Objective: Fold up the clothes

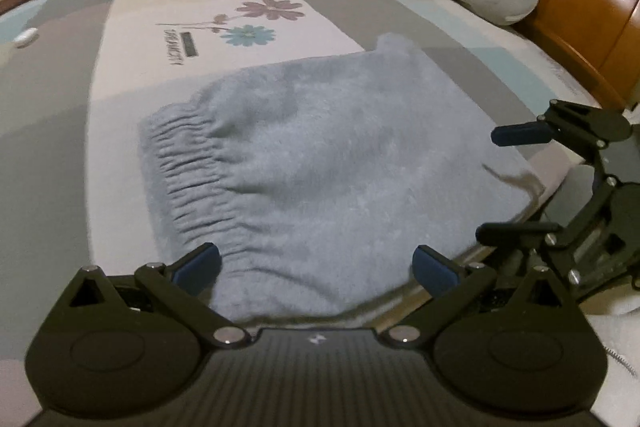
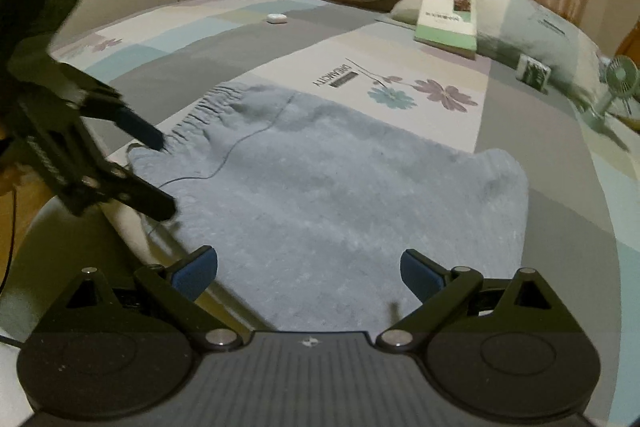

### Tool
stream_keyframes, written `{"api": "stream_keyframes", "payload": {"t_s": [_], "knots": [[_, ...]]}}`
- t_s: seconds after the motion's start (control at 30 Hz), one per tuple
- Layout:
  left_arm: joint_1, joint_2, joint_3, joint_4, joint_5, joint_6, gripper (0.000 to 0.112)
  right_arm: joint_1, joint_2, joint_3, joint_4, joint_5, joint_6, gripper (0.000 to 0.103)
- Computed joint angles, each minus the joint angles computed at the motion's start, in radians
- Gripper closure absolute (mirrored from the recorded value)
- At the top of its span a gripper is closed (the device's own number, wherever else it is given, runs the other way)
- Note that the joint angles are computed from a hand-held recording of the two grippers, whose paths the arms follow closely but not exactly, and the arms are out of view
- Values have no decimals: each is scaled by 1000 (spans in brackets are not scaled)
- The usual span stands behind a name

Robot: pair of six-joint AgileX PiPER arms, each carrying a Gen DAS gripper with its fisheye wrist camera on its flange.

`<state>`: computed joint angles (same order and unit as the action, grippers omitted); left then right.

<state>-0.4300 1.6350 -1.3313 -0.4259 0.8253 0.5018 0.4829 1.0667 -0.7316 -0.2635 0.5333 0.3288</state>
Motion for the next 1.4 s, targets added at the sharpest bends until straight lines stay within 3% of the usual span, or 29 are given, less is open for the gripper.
{"api": "stream_keyframes", "payload": {"t_s": [0.17, 0.33, 0.47, 0.57, 0.7, 0.83, 0.9, 1.07, 1.27, 1.4], "knots": [[-14, 30, -110, 29, 15, -27, 10, -35, -17, 18, 41, -22, -17, 3], [-12, 189, -309, -63, 55, 16, 10, -34, -37, 39, 0, -14, 25, 3], [-9, 326, -459, 12, 142, -147, 11, -60, -56, 48, 6, -9, 24, 2], [2, 290, -402, -4, 108, -135, 11, -91, -62, 56, 16, -9, 18, 1], [-43, 170, -291, 97, 24, -150, 11, -153, -59, 69, 95, -33, -40, 1], [-27, 135, -218, 6, 53, -47, 10, -225, -57, 70, 248, -46, -163, 1], [-34, 151, -205, 50, 60, -88, 11, -270, -57, 66, 330, -37, -236, 1], [-41, 103, -168, 53, 11, -57, 11, -372, -53, 52, 458, -15, -350, 1], [-31, 129, -176, 13, 50, -13, 10, -422, -34, 42, 482, -12, -313, 0], [-44, 76, -102, 51, 18, -26, 10, -383, -31, 39, 427, 2, -228, 0]]}}
